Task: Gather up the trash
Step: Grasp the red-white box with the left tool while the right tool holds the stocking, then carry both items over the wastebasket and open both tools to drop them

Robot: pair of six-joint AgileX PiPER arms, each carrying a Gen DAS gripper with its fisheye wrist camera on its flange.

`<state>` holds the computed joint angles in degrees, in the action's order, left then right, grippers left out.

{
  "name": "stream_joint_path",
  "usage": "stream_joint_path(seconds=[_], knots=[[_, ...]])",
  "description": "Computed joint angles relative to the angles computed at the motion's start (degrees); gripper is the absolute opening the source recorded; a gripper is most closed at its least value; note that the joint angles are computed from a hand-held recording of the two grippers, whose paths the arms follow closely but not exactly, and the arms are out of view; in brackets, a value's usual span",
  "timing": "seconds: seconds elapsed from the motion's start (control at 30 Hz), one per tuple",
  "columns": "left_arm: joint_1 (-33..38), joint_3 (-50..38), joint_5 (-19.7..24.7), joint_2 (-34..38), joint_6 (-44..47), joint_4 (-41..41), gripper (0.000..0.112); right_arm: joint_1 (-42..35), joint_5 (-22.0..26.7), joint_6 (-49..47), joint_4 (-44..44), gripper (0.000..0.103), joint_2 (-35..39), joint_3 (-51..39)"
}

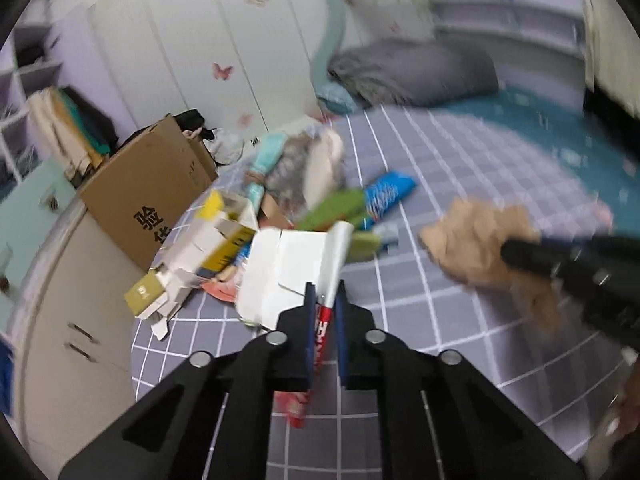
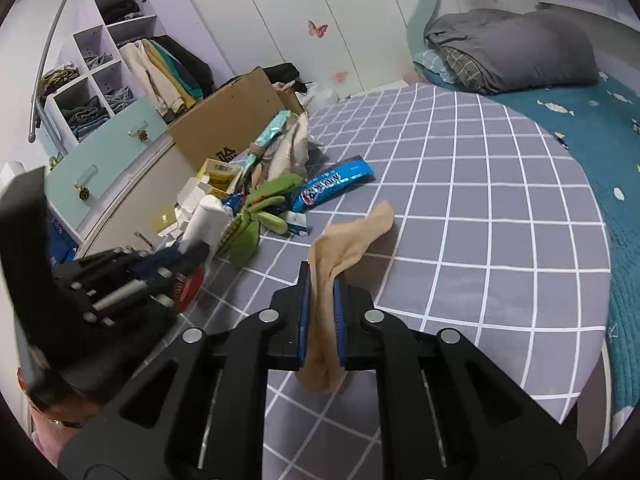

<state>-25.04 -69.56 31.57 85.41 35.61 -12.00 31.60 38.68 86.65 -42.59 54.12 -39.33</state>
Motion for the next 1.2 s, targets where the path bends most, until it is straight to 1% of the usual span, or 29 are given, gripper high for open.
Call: stream_joint_path(seconds=[0.03,0.1,0.13,0.2,0.3,0.37,0.43,0.53,0.67,0.73,0.8,0.87,0.97,1.03,1.07,1.13,1.2], knots=[[2.23,-1.02,2.17,-0.89,3.36,-5.73,0.005,0.80,0.78,0.49,-0.55,0.011,-0.28,-0.50],[5.07,-1.55,4.93,-1.89,8.00,-12.94,0.005,2.29,2.17,0.83,-1.23,0.011,-0.60,-1.87],[7.42,-2.08,7.25,-2.57,11.25,-17.60,0.005,3.22,2.97,1.04,-1.75,0.011,-0.50,-2.77],[10.25,-2.82,10.04,-2.92,14.26,-22.59,0.005,4.99,4.58,1.00,-2.56,0.011,0.25,-4.92],[17.57,-4.50,18.03,-2.80,19.77,-32.82,0.005,8.19,6.60,1.50,-4.05,0.011,2.22,-8.31],[21.77,-4.91,22.07,-2.60,21.96,-37.16,0.005,9.88,7.24,1.04,-4.39,0.011,4.34,-11.01],[25.71,-5.20,25.20,-2.02,23.57,-40.44,0.005,11.08,7.23,0.35,-4.30,0.011,6.47,-13.24],[31.89,-5.13,27.77,-1.30,25.43,-43.54,0.005,12.71,6.87,-1.66,-3.88,0.011,11.43,-18.19],[40.88,-7.73,32.04,2.44,26.68,-46.57,0.005,13.41,4.27,-6.79,-0.84,0.011,19.04,-25.75],[44.69,-9.64,33.26,4.77,26.95,-47.13,0.005,14.02,3.04,-10.51,1.59,0.011,24.40,-31.20],[48.53,-11.24,33.56,7.02,27.03,-47.34,0.005,14.41,1.94,-15.13,5.04,0.011,30.18,-37.24],[52.39,-12.65,32.27,9.86,26.89,-46.84,0.005,14.79,1.14,-19.74,8.58,0.011,35.67,-42.81],[56.01,-16.55,31.10,15.49,25.40,-44.80,0.005,14.88,2.34,-30.89,17.54,0.011,47.58,-56.52],[57.83,-20.13,30.57,20.11,23.12,-42.52,0.005,14.70,4.77,-37.53,23.43,0.011,55.07,-65.93],[58.60,-21.97,29.82,22.47,21.83,-41.14,0.005,14.93,8.18,-39.86,25.51,0.011,58.83,-71.66],[59.65,-24.44,27.98,26.00,20.24,-38.79,0.005,14.98,11.39,-45.67,30.26,0.011,67.77,-83.12],[60.60,-28.42,27.09,30.61,17.54,-35.87,0.005,14.93,15.63,-49.70,33.97,0.011,75.95,-94.58]])
